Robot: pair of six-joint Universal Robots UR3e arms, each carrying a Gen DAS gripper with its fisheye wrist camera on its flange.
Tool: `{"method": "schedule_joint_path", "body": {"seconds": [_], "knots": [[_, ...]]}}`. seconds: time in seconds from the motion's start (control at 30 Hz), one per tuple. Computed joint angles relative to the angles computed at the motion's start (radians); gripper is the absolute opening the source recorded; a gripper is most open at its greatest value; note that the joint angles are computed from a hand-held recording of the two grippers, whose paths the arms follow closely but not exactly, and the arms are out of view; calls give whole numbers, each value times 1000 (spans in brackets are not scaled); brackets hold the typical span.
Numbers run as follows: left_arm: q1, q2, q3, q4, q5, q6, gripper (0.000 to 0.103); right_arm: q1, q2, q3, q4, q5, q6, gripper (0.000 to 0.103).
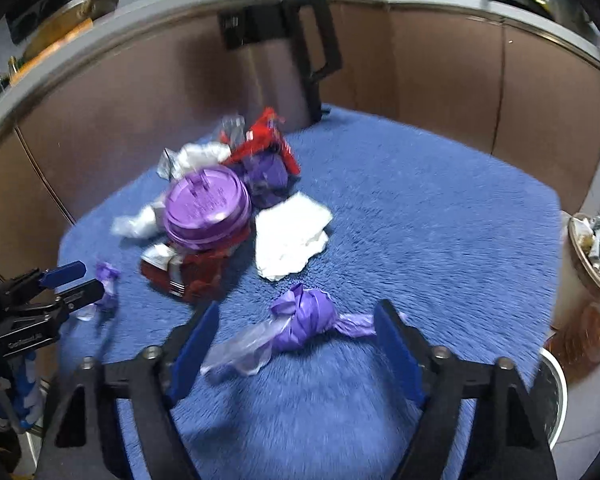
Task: Collect trash
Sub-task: 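Grasp the purple candy wrapper with the right gripper and lift it, then move the right gripper over the steel bin and open it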
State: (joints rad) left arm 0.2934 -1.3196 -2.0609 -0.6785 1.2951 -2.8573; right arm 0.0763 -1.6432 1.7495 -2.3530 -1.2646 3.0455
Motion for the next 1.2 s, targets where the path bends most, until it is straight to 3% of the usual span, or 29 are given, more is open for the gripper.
{"method": "schedule_joint_path", "body": {"seconds": [0.03, 0.17, 0.33, 0.5, 0.67, 0.8, 0.9, 1.03, 1.2], "knots": [[-10, -16, -1, 3, 9, 2, 47, 6, 31, -12, 4, -1, -2, 62], [-23, -10, -54, 69, 19, -3, 43, 5, 48, 3, -15, -4, 5, 41], [-28, 79, -81, 53, -4, -2, 39, -42, -38, 63, -12, 58, -8, 37], [-121, 122, -14, -4, -34, 13, 39, -141, -228, 159, 7, 140, -30, 35], [-351, -21, 179, -24, -50, -17, 39, -450, -518, 194, 275, 262, -149, 35], [-581, -273, 467, -19, -31, -68, 39, -828, -688, 142, 656, 398, -421, 35], [-716, -480, 718, -55, -8, -98, 39, -1061, -726, 119, 851, 428, -613, 35], [-843, -780, 1129, -203, 31, -127, 41, -1196, -671, 172, 846, 378, -696, 37], [-909, -1137, 1652, -425, 22, -167, 45, -1204, -589, 289, 650, 305, -662, 43]]}}
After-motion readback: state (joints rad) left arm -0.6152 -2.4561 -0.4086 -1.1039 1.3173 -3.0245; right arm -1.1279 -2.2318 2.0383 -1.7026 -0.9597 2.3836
